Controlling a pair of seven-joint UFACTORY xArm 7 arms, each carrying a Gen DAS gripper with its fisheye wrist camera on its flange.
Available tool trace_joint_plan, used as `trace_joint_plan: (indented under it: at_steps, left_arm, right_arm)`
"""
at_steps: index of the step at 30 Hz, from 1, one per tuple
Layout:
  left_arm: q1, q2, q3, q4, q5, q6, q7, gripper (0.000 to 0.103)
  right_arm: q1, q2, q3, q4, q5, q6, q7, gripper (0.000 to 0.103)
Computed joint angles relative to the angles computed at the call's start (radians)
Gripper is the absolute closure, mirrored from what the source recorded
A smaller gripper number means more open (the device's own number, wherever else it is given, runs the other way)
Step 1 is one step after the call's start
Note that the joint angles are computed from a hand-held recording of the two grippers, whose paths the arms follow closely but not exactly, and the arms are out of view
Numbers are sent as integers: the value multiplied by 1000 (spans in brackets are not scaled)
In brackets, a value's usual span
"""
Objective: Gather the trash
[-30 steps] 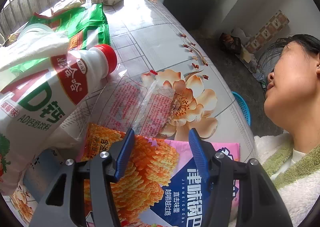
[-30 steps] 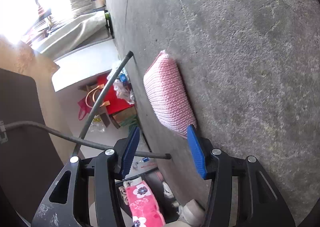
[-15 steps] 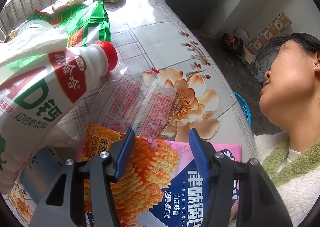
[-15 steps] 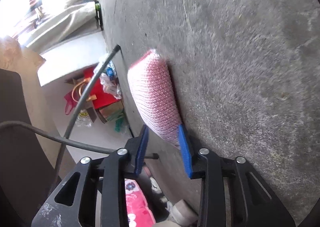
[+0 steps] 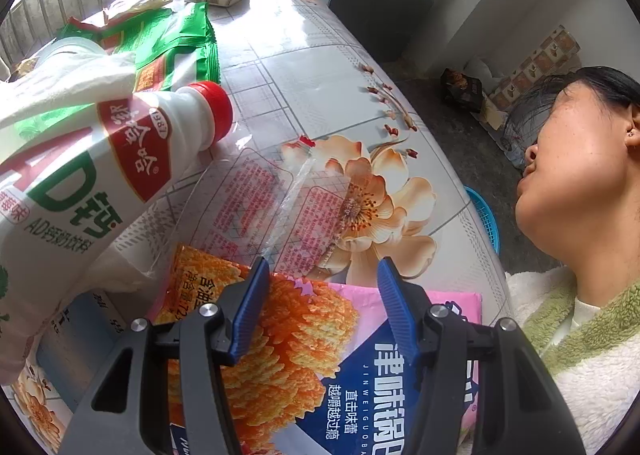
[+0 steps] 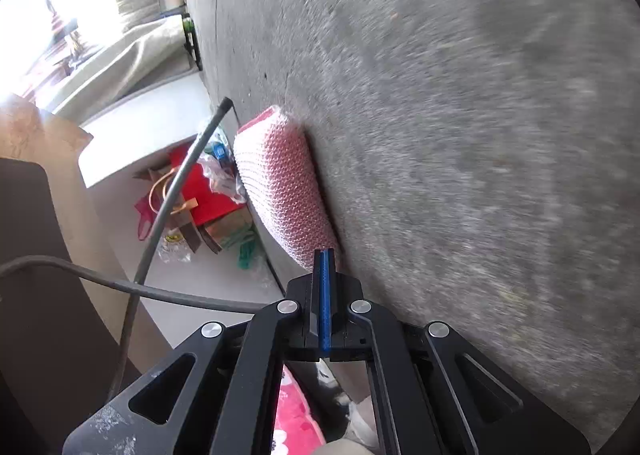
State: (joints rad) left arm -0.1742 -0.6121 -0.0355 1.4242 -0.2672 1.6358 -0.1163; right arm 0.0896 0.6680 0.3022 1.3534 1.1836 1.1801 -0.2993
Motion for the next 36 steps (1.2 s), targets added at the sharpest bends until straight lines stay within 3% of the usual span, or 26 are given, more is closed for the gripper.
trace_joint_plan:
  at_steps: [5,7,8,9,10,12,14,18,23,27,31,36]
  left_arm:
    - [-10,5,1,10,-14,5,4,48]
    - [-18,-3,-1,11,-19,-8,21,48]
    - [-22,-11,-2,7,-23,-20,30,48]
    - [-28,-19,-1,6,-29,-34,41,48]
    - [-35,-28,2,4,-40,-47,49,48]
    - [-50,-48,8,4,-61,-70,72,47]
    - [-57,-73,5,4,-63,-89,86,43]
    - [-58,-135,-4,7,-61,-112,70,35]
    - [-57,-213,7,43,-60,-119,27,28]
    - [-57,-254,11,98,-38,-86,4,22]
    - [-47,-269,22,187,-6,15,-29,20]
    - [-29,-340,64,211,4,77,-78,18]
  right_arm:
    - [-35,-150,-18,-161,78,-46,-67,103]
    - [-3,-327,-55,-290,57,-163,-82,96]
    - [17,-407,-69,-347,54,-217,-76,90]
    - [30,-504,-88,-418,43,-261,-58,72]
    - [44,-590,-105,-479,21,-300,-32,61]
    - [64,-790,-137,-606,-119,-377,86,58]
    - [57,-975,-158,-702,-261,-378,224,54]
    - [-1,-1340,-185,-780,-558,-221,462,43]
    - [-21,-1665,-263,-753,-712,-16,627,31]
    - [-63,-1797,-269,-689,-853,106,763,29]
    - [-101,-1913,-279,-610,-926,225,906,29]
    - [-95,-1970,-270,-452,-1024,368,934,27]
